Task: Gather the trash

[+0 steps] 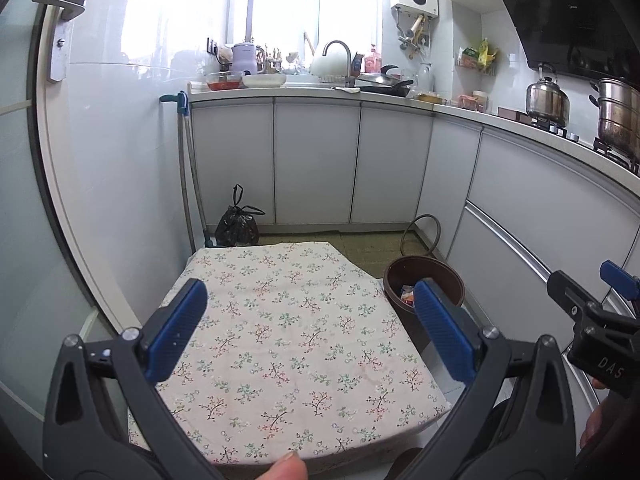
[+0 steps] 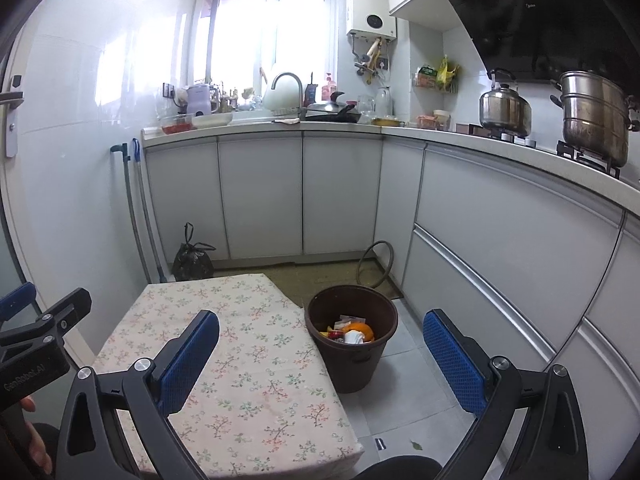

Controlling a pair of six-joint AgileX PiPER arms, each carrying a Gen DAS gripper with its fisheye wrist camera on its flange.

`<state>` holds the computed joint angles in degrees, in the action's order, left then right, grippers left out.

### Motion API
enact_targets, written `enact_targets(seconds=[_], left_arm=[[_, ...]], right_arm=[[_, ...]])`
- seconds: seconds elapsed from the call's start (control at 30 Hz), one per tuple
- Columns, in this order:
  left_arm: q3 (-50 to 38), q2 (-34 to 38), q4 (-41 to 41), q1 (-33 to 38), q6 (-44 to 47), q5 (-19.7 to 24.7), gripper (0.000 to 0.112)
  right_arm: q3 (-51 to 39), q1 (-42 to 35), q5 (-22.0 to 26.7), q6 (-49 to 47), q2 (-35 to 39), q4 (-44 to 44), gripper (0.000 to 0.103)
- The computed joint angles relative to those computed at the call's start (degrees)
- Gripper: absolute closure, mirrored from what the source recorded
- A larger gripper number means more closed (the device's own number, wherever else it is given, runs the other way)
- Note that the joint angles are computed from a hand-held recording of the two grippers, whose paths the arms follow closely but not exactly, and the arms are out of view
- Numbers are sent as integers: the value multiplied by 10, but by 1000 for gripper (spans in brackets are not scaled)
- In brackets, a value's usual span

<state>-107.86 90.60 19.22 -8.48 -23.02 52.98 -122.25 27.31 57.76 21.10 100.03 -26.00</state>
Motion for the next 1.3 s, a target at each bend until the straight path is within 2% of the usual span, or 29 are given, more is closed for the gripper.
enact_targets(seconds=[1.03, 1.3], left_arm=[[-6, -2, -47, 16, 32, -5, 10], [-15, 8, -61, 19, 37, -1, 10]], right_arm=[[-7, -11, -4, -17, 6, 15, 0], [-52, 1, 26, -5, 31, -10, 0]])
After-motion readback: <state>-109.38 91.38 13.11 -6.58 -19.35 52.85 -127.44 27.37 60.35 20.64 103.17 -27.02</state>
